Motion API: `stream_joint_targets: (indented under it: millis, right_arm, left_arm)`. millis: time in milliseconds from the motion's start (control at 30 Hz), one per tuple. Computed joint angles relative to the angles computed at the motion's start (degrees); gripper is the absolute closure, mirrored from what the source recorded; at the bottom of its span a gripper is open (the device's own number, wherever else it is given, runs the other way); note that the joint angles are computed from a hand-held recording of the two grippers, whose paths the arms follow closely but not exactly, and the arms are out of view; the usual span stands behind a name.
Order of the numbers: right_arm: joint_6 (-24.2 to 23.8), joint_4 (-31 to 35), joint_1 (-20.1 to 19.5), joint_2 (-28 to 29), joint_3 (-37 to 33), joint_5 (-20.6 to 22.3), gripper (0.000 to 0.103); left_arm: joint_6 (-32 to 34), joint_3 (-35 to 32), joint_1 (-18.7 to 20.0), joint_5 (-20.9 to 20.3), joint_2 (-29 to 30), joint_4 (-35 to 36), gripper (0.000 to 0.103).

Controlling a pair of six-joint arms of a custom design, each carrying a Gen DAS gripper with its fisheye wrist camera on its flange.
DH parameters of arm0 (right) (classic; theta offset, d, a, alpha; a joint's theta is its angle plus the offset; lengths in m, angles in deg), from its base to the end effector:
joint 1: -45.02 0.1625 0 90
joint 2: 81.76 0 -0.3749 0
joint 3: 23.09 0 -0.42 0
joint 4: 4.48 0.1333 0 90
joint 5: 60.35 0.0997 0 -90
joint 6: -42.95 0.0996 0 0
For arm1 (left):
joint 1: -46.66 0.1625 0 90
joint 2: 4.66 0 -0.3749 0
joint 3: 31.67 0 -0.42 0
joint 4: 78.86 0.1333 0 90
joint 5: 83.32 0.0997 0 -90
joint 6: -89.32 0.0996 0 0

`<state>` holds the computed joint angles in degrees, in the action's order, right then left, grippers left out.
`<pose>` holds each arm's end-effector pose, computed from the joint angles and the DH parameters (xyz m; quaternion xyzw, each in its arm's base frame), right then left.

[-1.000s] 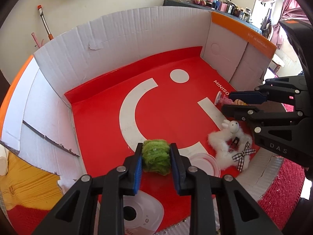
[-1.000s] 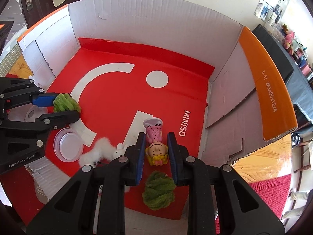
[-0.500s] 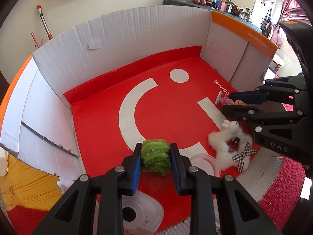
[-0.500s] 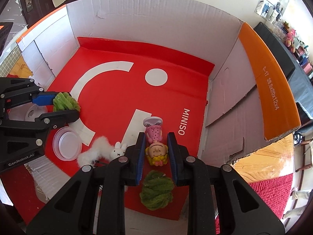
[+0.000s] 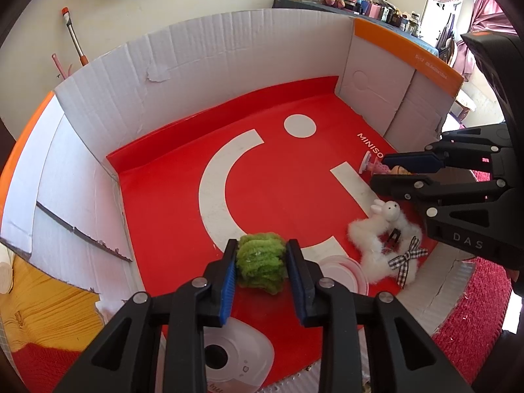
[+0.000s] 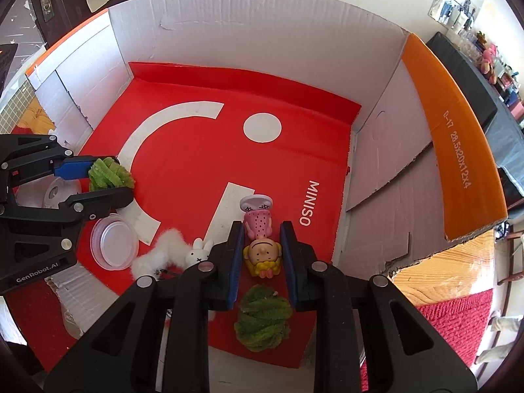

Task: Organize objects
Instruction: 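Lower both tools into the box and open them, releasing yarn ball and figurine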

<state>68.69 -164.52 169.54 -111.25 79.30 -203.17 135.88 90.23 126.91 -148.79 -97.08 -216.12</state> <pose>0.3541 -0.4196 -0.1195 0.0796 -0.8919 0.2039 0.3958 0.0921 -0.4952 0.2745 0.4266 0.8667 -0.0770 0.2468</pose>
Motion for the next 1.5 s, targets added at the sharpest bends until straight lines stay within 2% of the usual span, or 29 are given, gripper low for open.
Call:
stream_joint_targets:
  millis: [500, 600, 1133, 1200, 1500]
  right_arm:
    - [0.8, 1.0, 0.1, -0.5, -0.3, 0.8, 0.081]
    - [1.0, 1.0, 0.3, -0.6, -0.3, 0.6, 0.081]
    - [1.4, 1.4, 1.3, -1.0, -0.6, 0.4, 0.081]
    - [-0.9, -1.6, 0.2, -2.4, 2.0, 0.3, 0.081]
    - [-0.7, -3.8, 1.9, -1.8, 2.8, -0.2, 0.081]
  left_arm:
    - [-0.1, 0.0, 0.1, 0.0, -0.1, 0.3, 0.071]
    - [-0.4, 0.0, 0.1, 0.0, -0.3, 0.5, 0.066]
    - [-1.2, -0.3, 0.0, -0.8, -1.0, 1.3, 0.065]
    - [-1.4, -0.3, 0.0, -1.0, -1.1, 1.0, 0.06]
    - [-2.8, -0.6, 0.3, -2.6, -2.1, 0.8, 0.059]
